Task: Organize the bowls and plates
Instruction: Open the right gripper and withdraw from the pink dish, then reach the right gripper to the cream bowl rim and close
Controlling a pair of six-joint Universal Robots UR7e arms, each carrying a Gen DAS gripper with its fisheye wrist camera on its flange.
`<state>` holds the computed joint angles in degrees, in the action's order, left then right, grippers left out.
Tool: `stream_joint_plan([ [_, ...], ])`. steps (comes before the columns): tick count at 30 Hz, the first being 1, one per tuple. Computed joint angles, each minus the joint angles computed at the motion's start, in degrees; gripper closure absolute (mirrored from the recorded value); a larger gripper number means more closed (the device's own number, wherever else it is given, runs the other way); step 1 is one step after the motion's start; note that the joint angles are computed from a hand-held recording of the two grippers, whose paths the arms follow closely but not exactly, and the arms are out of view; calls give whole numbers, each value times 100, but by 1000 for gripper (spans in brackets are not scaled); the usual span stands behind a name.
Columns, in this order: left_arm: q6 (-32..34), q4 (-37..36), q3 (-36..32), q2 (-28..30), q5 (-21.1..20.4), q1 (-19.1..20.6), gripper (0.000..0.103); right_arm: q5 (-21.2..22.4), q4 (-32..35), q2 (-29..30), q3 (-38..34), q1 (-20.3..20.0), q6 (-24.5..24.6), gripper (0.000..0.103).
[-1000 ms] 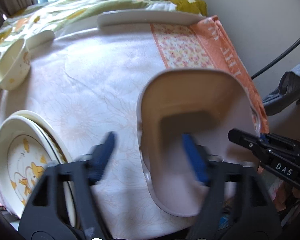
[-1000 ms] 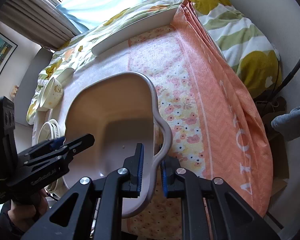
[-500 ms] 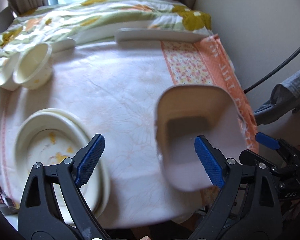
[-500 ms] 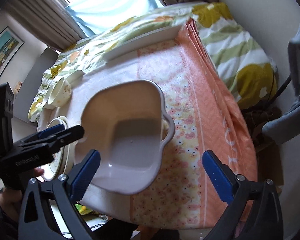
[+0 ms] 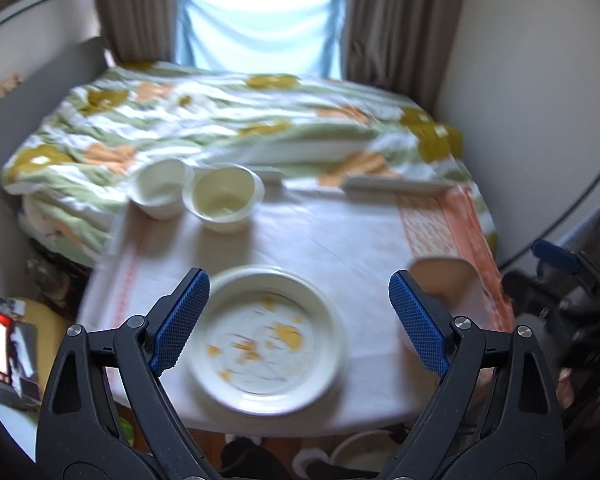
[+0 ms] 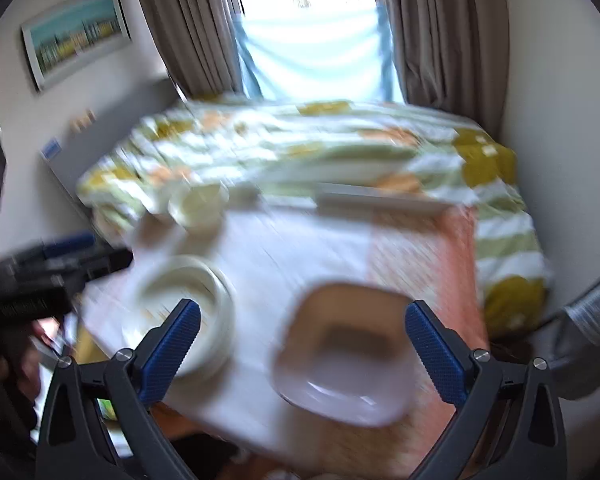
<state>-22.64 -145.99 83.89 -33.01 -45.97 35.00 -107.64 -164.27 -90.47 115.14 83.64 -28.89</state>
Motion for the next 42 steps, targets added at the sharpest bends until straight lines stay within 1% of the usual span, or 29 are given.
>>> stream_joint_plan([
  [2, 128, -189, 85, -167, 104, 96, 12, -119, -125, 227, -167, 234, 5, 1],
  [4, 317, -342, 73, -278, 170, 236, 12, -184, -93, 491, -412, 445, 135, 1],
  [5, 453, -395, 3, -309, 139, 355, 12, -227, -53, 654, -562, 538, 227, 1],
  [6, 531, -382, -68, -329, 28, 464, 12, -269, 0, 847, -733, 627, 306, 1],
  [7, 564, -304, -172, -331, -171, 611, 12, -273, 29, 1002, -865, 675, 342, 1],
  [9, 346, 158, -499, -314, -609, 989, 12, -434, 43, 1460, -1215, 800, 491, 1],
  [11, 285, 332, -782, -221, -949, 1286, 12, -502, 191, 1798, -1515, 849, 702, 1],
  [13, 357, 462, -1065, -76, -1147, 1500, 12, -489, 481, 2191, -1907, 863, 944, 1],
  [16, 456, 686, -1725, 337, -1446, 1863, 12, -755, 684, 2881, -2534, 859, 1234, 2],
  [17, 422, 785, -1976, 501, -1584, 1986, 14, -798, 750, 3020, -2658, 827, 1311, 5],
  [18, 378, 925, -2278, 698, -1746, 2113, 22, -806, 959, 3286, -2937, 766, 1471, 7],
  [19, 362, 1063, -2515, 857, -1877, 2204, 27, -799, 1109, 3421, -3089, 727, 1581, 16],
  [20, 380, 1242, -2787, 1030, -1977, 2291, 36, -808, 1277, 3596, -3265, 665, 1729, 25],
  [21, 429, 1432, -3079, 1229, -2027, 2357, 41, -837, 1426, 3792, -3464, 609, 1869, 29],
  [22, 488, 1624, -3369, 1412, -2073, 2410, 42, -884, 1521, 3932, -3606, 578, 1964, 34],
  [24, 614, 1886, -3815, 1714, -2159, 2499, 52, -983, 1700, 4201, -3865, 509, 2107, 40],
  [26, 673, 2039, -4125, 1915, -2237, 2561, 54, -992, 1874, 4370, -4067, 453, 2227, 48],
  [27, 698, 2081, -4239, 1994, -2326, 2594, 54, -1001, 1937, 4453, -4154, 433, 2283, 50],
  [28, 701, 2100, -4316, 2048, -2406, 2624, 54, -1015, 1980, 4522, -4225, 417, 2331, 55],
  [29, 691, 2138, -4410, 2107, -2499, 2656, 57, -1031, 2032, 4559, -4285, 410, 2360, 59],
  [30, 668, 2171, -4488, 2156, -2568, 2686, 67, -1041, 2105, 4615, -4358, 397, 2401, 61],
  [31, 647, 2238, -4572, 2201, -2594, 2706, 72, -1042, 2177, 4662, -4425, 383, 2442, 67],
  [32, 629, 2359, -4730, 2286, -2553, 2716, 75, -1050, 2229, 4701, -4482, 385, 2478, 70],
  [34, 636, 2472, -4898, 2372, -2566, 2739, 78, -1078, 2299, 4755, -4562, 371, 2559, 70],
  [36, 644, 2532, -4991, 2420, -2503, 2745, 85, -1101, 2361, 4805, -4642, 372, 2639, 74],
  [39, 689, 2545, -5055, 2448, -2477, 2760, 86, -1069, 2492, 4855, -4718, 355, 2735, 88],
  [40, 726, 2551, -5066, 2457, -2439, 2750, 86, -1024, 2477, 4849, -4702, 346, 2762, 90],
  [42, 819, 2532, -5007, 2428, -2367, 2720, 86, -1067, 2423, 4864, -4691, 361, 2784, 91],
])
